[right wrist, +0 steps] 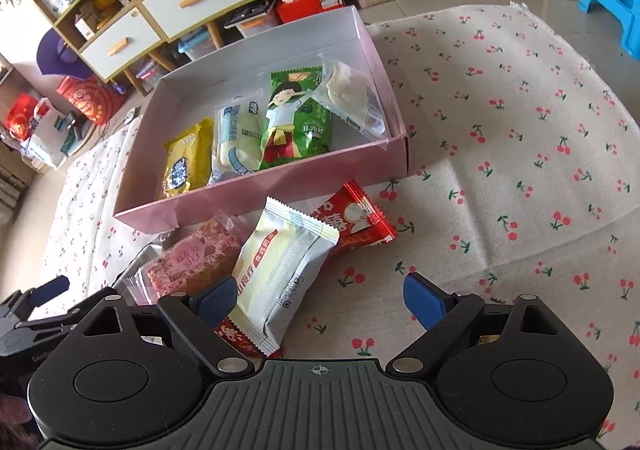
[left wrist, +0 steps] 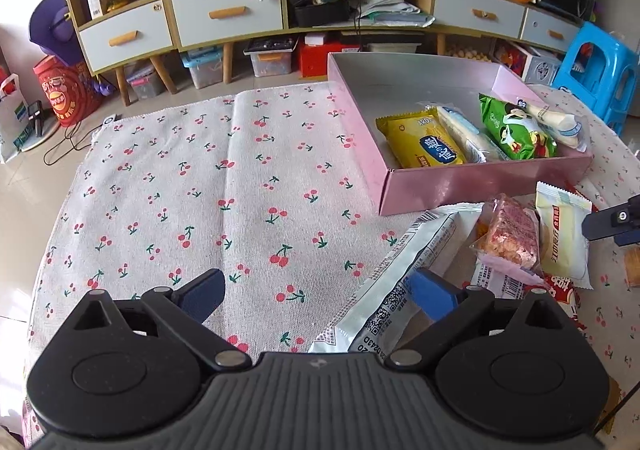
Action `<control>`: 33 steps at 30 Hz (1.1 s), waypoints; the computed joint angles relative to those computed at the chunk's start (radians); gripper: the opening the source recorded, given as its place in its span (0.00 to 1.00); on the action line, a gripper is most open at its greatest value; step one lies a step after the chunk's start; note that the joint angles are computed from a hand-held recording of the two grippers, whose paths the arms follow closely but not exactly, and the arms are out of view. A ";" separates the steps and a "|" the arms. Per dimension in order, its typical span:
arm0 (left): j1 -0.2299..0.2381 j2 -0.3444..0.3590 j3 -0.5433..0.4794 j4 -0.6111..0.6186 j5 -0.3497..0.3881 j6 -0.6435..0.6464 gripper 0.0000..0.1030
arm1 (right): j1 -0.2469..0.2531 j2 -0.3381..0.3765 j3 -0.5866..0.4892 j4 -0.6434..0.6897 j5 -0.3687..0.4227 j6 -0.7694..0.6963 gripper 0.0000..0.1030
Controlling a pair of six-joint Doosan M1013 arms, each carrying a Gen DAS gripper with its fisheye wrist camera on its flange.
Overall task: Organize snacks
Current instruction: 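Lift both tools out of the box toward the remaining snacks, then grasp the long silver-white bar with the left tool while the right tool closes on the cream-yellow packet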
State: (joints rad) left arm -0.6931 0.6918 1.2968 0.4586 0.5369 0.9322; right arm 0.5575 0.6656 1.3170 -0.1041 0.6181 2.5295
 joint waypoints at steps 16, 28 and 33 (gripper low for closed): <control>0.044 -0.004 0.001 -0.449 -0.052 0.432 0.53 | 0.056 0.108 -0.175 -0.206 0.232 0.136 0.89; 0.047 -0.002 -0.023 -0.610 0.075 0.639 0.37 | 0.022 0.046 -0.062 -0.217 0.209 0.170 0.89; 0.039 -0.001 -0.026 -0.596 0.119 0.677 0.42 | 0.012 0.019 -0.019 -0.191 0.176 0.147 0.89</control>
State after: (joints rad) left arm -0.6538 0.6908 1.2710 -0.1374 0.6559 1.6088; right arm 0.5693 0.6841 1.2978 -0.2948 0.7943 2.6765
